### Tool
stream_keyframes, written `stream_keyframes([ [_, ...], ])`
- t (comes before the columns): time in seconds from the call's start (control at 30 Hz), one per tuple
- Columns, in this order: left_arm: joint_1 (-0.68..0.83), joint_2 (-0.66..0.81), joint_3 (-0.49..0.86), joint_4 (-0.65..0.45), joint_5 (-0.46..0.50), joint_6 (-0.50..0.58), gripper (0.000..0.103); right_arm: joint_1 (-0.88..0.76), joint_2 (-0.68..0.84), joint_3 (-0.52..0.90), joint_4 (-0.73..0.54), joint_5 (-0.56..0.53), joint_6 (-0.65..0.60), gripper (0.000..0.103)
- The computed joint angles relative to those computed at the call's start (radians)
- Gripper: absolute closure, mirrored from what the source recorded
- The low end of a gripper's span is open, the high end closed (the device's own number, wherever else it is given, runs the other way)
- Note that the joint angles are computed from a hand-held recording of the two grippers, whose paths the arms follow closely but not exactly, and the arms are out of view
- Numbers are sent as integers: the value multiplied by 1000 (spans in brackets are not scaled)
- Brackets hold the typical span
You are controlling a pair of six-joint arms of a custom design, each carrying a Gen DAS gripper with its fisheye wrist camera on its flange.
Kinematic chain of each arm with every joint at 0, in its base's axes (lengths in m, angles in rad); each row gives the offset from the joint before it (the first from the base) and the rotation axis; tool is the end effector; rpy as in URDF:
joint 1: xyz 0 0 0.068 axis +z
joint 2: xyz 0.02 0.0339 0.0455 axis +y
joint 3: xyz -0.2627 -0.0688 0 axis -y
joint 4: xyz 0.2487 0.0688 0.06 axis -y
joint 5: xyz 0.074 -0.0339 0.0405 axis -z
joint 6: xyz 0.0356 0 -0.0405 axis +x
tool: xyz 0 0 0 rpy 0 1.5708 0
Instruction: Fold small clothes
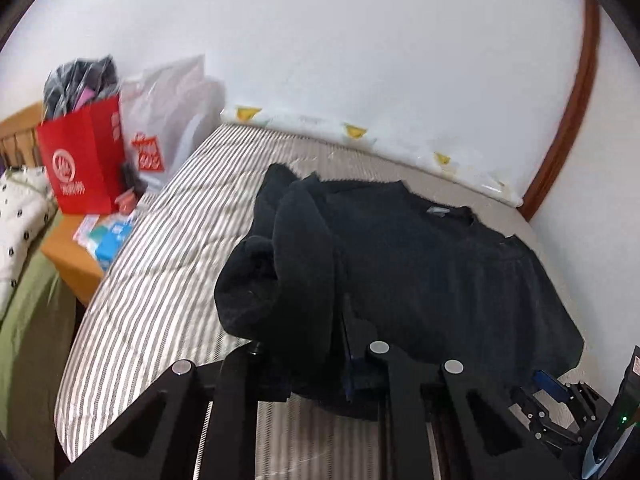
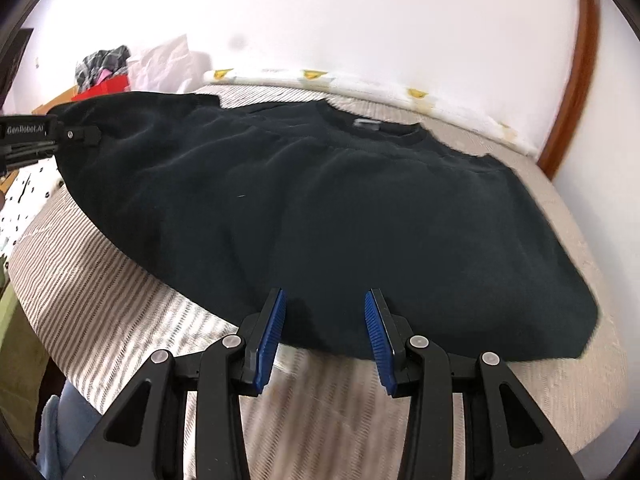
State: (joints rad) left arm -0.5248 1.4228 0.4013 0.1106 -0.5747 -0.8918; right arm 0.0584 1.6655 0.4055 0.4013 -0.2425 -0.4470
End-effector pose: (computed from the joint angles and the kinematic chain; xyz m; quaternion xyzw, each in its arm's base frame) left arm 0.2052 -0.0965 0.1105 -0.2558 0.8753 0.0015 0.4104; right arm 0.2480 0.0231 0.0744 -0.2734 0.8903 0.0444 0.3614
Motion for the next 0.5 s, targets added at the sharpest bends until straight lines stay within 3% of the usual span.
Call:
stream_keyframes([
  [0.27, -123, 62, 176, -43, -56, 109, 89, -240, -85, 71, -132, -104, -46, 62],
  [0.5, -156, 219, 298, 56, 42, 216, 89, -348, -68, 118, -155, -126, -64, 62],
])
